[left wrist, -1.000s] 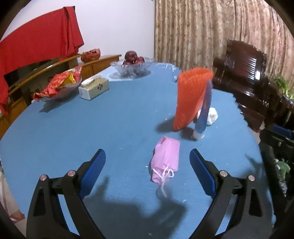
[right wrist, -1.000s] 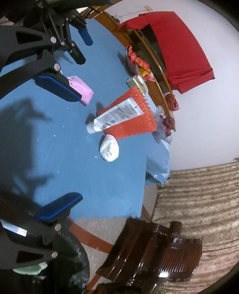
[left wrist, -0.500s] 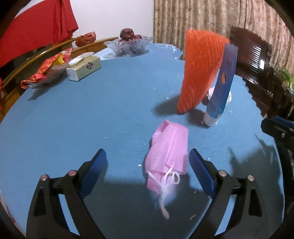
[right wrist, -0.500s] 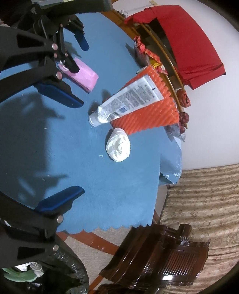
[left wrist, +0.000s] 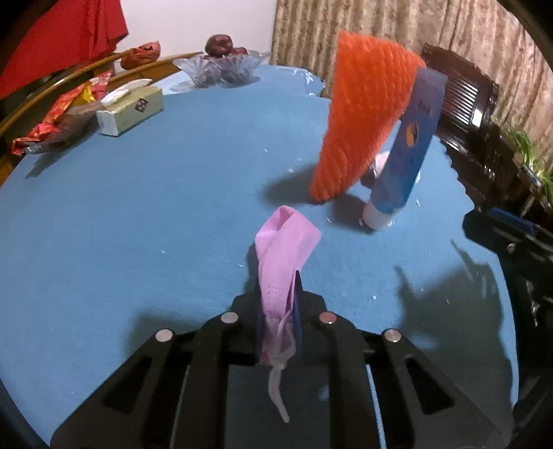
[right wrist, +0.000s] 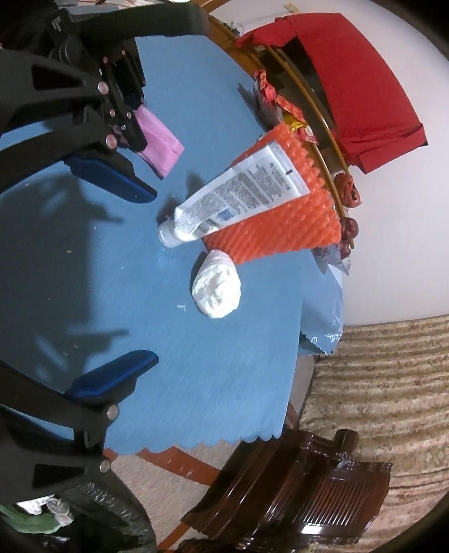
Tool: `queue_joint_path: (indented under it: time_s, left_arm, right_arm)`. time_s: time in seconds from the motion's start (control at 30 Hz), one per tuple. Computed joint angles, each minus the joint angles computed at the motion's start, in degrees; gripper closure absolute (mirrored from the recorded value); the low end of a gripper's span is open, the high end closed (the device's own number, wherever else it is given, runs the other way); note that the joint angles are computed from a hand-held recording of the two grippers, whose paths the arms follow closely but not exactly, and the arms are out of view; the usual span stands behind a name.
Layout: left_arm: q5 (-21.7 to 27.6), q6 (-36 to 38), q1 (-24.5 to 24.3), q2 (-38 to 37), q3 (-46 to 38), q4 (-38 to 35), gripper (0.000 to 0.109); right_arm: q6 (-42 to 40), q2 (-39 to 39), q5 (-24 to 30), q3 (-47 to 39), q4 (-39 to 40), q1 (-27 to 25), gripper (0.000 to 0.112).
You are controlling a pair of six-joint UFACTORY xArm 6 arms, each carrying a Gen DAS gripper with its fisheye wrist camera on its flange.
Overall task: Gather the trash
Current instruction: 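Grasp the pink face mask with the left gripper and lift it, then lift the white-and-blue tube from the orange net with the right gripper while left holds mask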
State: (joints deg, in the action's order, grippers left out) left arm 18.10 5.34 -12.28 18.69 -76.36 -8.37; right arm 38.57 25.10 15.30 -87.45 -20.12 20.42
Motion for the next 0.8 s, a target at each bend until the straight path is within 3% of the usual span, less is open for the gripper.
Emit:
queue_joint_path:
  time_s: [0.2,0.37,0.8]
  left_arm:
    - [-1.26,-4.24,1.62,-0.57,-1.15,2.83,0.099]
    - [-1.37,-7.49,2.61,-0.22,-3.01,6.59,0.099]
    - [-1.01,-7.88,2.96,0.41,-5.33,8.24,0.099]
  right_arm:
    - [-1.5,4.09,1.14,-6.35,1.31,0.97,0.028]
    - [-2.68,8.27,3.73,-13.0,2.13,1.9,0.039]
    - [-7.59,14.25,8.31,-22.88,6.82,2.61,0.084]
